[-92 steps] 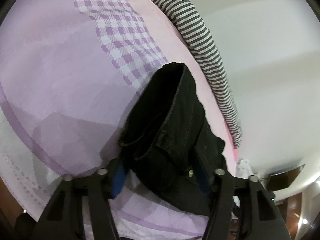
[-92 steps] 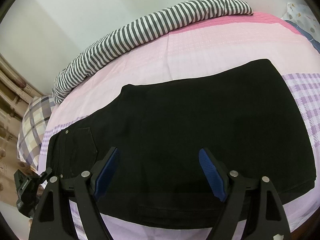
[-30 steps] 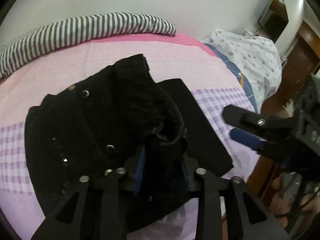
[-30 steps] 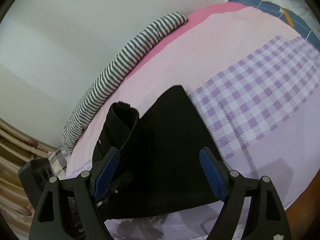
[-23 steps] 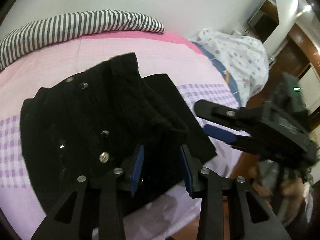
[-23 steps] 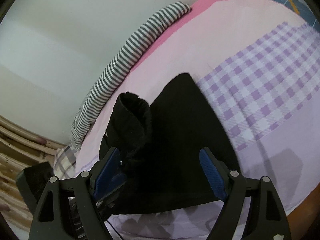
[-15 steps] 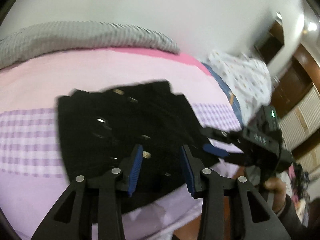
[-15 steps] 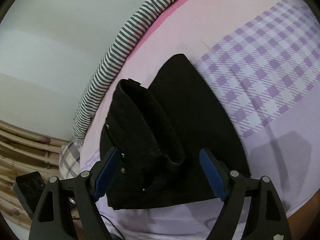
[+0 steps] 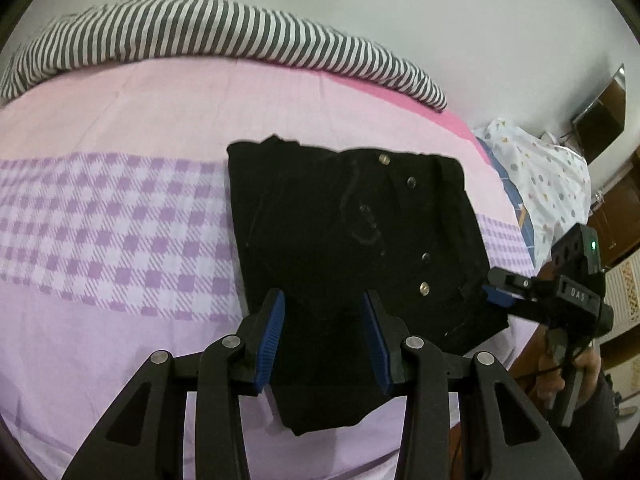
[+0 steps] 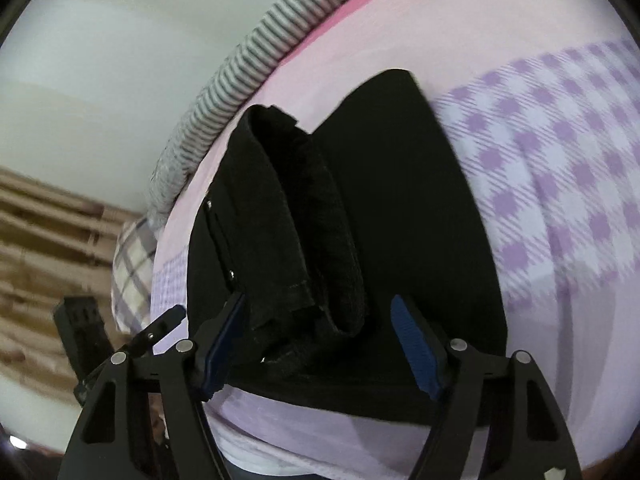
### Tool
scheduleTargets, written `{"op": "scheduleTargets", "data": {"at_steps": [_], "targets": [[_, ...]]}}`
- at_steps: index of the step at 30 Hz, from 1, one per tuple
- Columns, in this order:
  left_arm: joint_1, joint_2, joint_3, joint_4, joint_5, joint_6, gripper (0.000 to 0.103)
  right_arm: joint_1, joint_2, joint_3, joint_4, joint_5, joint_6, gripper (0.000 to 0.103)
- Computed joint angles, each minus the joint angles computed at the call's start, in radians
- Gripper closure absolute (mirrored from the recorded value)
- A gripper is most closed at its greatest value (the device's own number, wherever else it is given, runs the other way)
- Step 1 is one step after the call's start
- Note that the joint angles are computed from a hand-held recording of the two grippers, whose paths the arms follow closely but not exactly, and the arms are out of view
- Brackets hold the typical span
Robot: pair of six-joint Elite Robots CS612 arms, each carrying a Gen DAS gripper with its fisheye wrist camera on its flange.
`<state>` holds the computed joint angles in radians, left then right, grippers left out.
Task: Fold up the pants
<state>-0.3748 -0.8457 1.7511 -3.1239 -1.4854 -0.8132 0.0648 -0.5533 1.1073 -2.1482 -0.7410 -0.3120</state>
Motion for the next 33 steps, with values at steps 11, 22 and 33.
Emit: {"op": "scheduleTargets", "data": {"at_steps": [11,22,33], "targets": [[-0.002,0.012,-0.016,0.039,-0.008,0.028,0.06,0.021,0.085,-0.167,0.235,0.121,-0.179,0.044],[0.008,0.021,-0.037,0.067,-0.019,0.03,0.059,0.045,0.04,-0.098,0.069,0.03,-0.029,0.086],[0.016,0.008,-0.032,0.025,0.003,0.031,0.059,0.04,-0.058,0.035,-0.218,-0.037,0.092,0.091]]}}
